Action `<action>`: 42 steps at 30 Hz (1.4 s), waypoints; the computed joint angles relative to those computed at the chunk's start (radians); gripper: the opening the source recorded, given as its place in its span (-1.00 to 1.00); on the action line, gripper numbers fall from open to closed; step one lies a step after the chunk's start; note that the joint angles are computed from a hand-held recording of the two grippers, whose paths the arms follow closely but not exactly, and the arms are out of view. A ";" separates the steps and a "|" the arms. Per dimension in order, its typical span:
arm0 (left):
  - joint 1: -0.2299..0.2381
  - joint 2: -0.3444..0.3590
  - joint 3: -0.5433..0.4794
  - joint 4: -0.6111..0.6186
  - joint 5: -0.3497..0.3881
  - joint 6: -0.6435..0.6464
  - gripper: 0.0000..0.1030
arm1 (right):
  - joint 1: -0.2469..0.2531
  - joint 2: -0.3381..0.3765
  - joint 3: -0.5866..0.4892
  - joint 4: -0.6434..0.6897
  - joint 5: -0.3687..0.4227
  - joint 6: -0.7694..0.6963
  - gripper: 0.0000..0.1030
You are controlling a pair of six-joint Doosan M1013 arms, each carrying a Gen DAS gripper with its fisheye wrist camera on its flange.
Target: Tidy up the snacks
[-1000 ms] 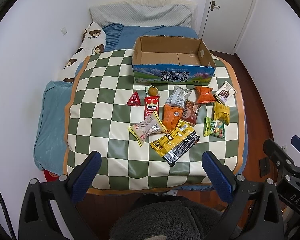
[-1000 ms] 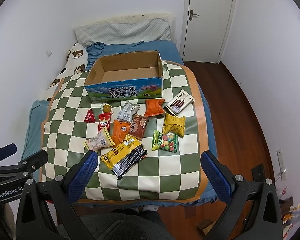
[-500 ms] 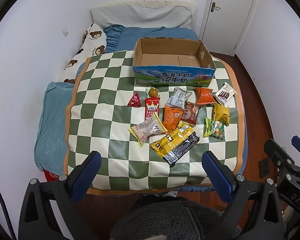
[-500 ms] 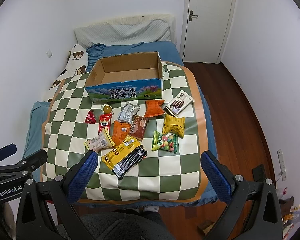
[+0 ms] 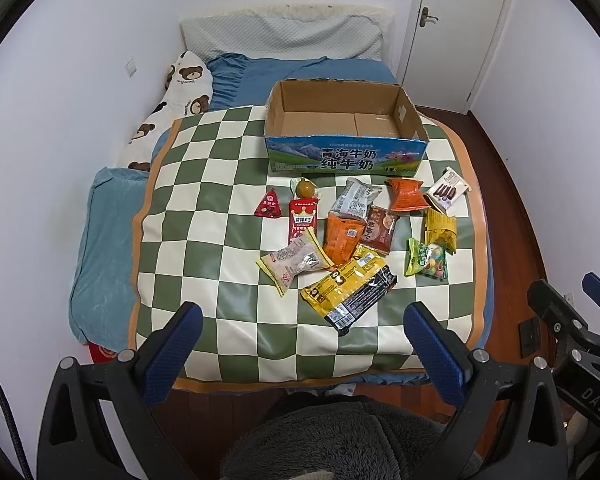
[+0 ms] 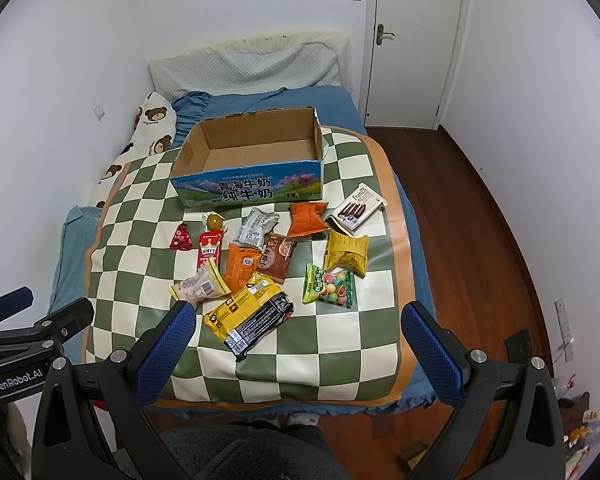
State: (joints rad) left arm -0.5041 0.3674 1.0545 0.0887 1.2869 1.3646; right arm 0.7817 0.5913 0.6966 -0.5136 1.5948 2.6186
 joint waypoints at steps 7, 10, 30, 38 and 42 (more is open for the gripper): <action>-0.002 0.002 -0.007 0.002 0.006 -0.003 1.00 | 0.001 -0.001 0.003 -0.002 -0.002 0.002 1.00; -0.002 0.004 -0.012 0.001 0.007 -0.005 1.00 | 0.000 -0.002 0.003 0.000 -0.003 0.002 1.00; 0.005 0.024 -0.009 0.052 -0.025 -0.022 1.00 | -0.032 -0.013 0.051 0.063 -0.066 0.066 1.00; 0.000 0.150 0.005 0.256 -0.101 0.189 1.00 | -0.142 -0.027 0.303 0.431 -0.387 0.180 1.00; -0.005 0.248 -0.045 0.254 -0.059 0.392 1.00 | -0.164 0.007 0.386 0.540 -0.484 0.200 1.00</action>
State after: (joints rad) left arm -0.5086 0.6157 1.0095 0.3427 1.2280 1.7566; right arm 0.6176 0.5984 1.0827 0.0264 1.1113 2.8182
